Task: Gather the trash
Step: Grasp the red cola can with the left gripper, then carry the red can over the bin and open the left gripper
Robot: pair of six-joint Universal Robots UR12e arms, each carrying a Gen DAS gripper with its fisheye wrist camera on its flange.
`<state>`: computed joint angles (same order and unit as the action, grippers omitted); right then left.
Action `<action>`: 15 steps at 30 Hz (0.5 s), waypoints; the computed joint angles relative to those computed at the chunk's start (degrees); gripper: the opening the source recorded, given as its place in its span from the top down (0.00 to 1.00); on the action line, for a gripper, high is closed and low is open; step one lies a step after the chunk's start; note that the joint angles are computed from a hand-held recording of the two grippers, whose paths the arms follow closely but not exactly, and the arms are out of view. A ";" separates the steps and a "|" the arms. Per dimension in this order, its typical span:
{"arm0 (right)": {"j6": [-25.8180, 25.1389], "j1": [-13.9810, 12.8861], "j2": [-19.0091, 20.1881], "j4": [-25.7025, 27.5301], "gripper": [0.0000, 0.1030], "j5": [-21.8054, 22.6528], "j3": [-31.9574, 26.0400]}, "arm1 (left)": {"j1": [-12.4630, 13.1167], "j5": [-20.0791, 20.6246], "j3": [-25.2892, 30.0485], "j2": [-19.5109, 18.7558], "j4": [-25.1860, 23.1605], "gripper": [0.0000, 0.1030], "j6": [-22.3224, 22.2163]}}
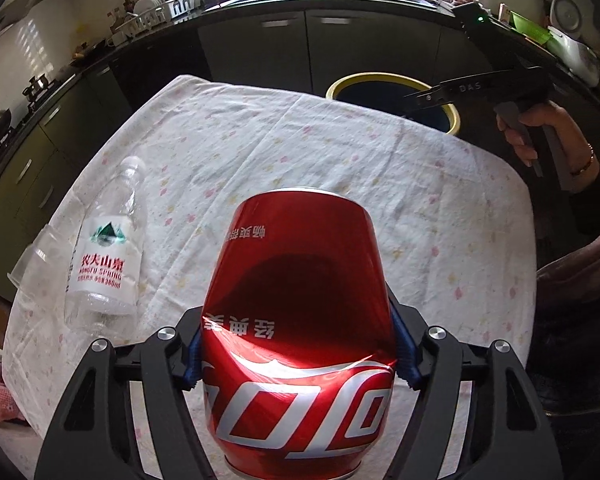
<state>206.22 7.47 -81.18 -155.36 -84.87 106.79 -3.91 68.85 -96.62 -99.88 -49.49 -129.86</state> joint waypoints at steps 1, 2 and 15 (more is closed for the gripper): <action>0.11 -0.20 -0.27 -0.35 0.46 -0.04 0.27 | -0.47 -0.26 0.09 0.11 -0.01 0.31 0.15; 0.23 -0.40 -0.56 -0.69 0.46 -0.16 0.57 | -1.11 -0.80 0.38 0.19 -0.36 0.31 0.54; 4.10 -6.90 -7.67 -3.97 0.46 -5.50 8.28 | -12.39 -3.10 12.61 -8.18 -4.37 0.31 3.18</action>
<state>210.32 0.57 -88.85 -159.33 -90.38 115.07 -16.30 65.75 -84.01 -108.06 -53.86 -126.69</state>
